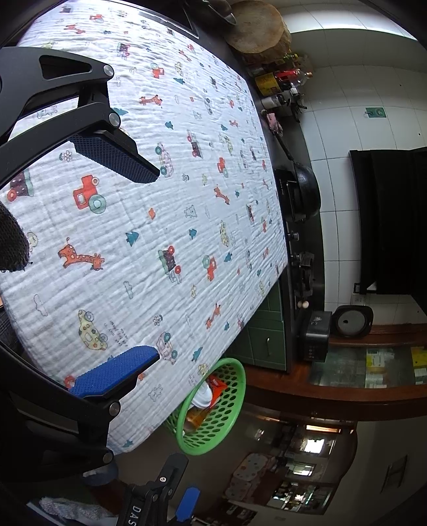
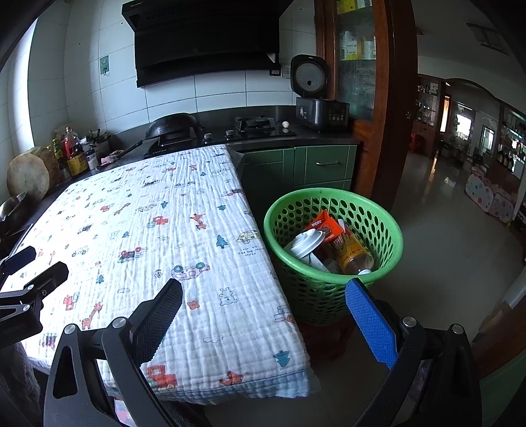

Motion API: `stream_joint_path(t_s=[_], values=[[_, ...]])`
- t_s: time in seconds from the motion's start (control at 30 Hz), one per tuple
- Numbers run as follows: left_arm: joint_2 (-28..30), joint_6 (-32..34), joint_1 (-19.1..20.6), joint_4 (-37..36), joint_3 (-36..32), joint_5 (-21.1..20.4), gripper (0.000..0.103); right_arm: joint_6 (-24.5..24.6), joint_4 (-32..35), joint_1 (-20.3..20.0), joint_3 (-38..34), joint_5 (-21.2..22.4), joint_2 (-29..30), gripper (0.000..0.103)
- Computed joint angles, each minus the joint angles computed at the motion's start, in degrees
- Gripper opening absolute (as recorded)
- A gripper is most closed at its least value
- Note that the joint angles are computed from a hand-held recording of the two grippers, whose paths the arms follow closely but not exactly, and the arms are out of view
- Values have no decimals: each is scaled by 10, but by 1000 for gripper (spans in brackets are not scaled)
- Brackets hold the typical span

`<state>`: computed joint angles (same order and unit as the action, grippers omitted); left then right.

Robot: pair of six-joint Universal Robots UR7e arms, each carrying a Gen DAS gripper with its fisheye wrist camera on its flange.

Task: Collect trash

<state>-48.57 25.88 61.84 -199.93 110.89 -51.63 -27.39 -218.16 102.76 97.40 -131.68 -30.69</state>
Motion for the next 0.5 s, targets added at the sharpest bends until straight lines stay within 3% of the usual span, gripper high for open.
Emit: stream_joint_path(t_s=[0.5], values=[[1,0,-2,-3,2,1,98,-6,-3,1,-2,-9,1,96]])
